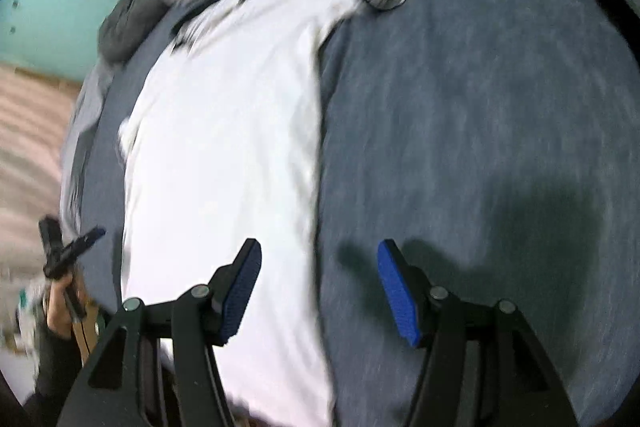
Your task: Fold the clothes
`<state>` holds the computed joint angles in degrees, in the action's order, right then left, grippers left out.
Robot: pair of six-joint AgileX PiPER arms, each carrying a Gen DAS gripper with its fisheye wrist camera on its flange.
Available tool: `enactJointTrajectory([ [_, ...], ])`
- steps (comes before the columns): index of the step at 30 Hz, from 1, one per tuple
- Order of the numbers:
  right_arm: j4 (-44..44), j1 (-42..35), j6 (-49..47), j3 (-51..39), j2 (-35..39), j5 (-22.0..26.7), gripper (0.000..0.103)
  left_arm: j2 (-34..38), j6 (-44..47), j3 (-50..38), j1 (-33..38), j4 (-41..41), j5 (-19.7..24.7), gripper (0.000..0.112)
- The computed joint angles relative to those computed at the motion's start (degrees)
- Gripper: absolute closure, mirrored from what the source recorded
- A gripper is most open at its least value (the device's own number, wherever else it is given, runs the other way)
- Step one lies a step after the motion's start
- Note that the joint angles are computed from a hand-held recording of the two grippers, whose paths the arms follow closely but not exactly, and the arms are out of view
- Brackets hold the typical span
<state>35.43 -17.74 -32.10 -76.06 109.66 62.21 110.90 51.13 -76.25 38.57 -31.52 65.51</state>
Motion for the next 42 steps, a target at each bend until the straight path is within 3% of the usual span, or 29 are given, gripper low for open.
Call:
enactJointTrajectory([
  [6, -3.31, 0.04, -3.98, 13.80, -8.79, -0.05, 0.042, -4.55, 2.95, 9.49, 1.94, 5.32, 0.65, 0.058],
  [11, -5.34, -1.44, -5.19, 20.20, -12.56, -0.33, 0.042, -6.63, 4.29, 13.38, 2.72, 6.04, -0.16, 0.058],
  [19, -4.07, -5.91, -8.23, 24.91, -14.92, -1.21, 0.042, -8.29, 4.30, 16.94, 3.85, 7.24, -1.50, 0.058],
  [24, -4.23, -4.25, -6.90, 24.70, -13.94, -2.57, 0.042, -9.85, 4.94, 19.38, 3.44, 7.52, -2.47, 0.059],
  [25, -4.27, -3.97, -6.64, 24.79, -13.82, -2.74, 0.043, -10.09, 5.01, 19.78, 3.14, 7.67, -2.84, 0.065],
  [26, -4.33, -3.50, -6.18, 24.80, -13.74, -2.94, 0.044, -10.39, 5.20, 20.31, 2.76, 7.90, -3.20, 0.078],
  [30, -5.28, -1.99, -5.38, 25.40, -14.47, -3.63, 0.068, -11.65, 6.72, 22.16, 1.09, 8.08, -3.87, 0.106],
  [33, -5.73, -0.57, -5.60, 26.35, -15.43, -3.80, 0.094, -13.32, 7.78, 23.25, 0.58, 7.65, -4.19, 0.110],
  [34, -5.51, -0.23, -6.17, 26.72, -15.90, -3.70, 0.098, -13.82, 8.13, 23.12, 0.70, 7.58, -3.69, 0.110],
  [42, -6.71, -2.54, -9.01, 25.92, -21.76, 1.98, 0.099, -16.58, 11.33, 20.34, 4.10, 9.45, 0.54, 0.110],
])
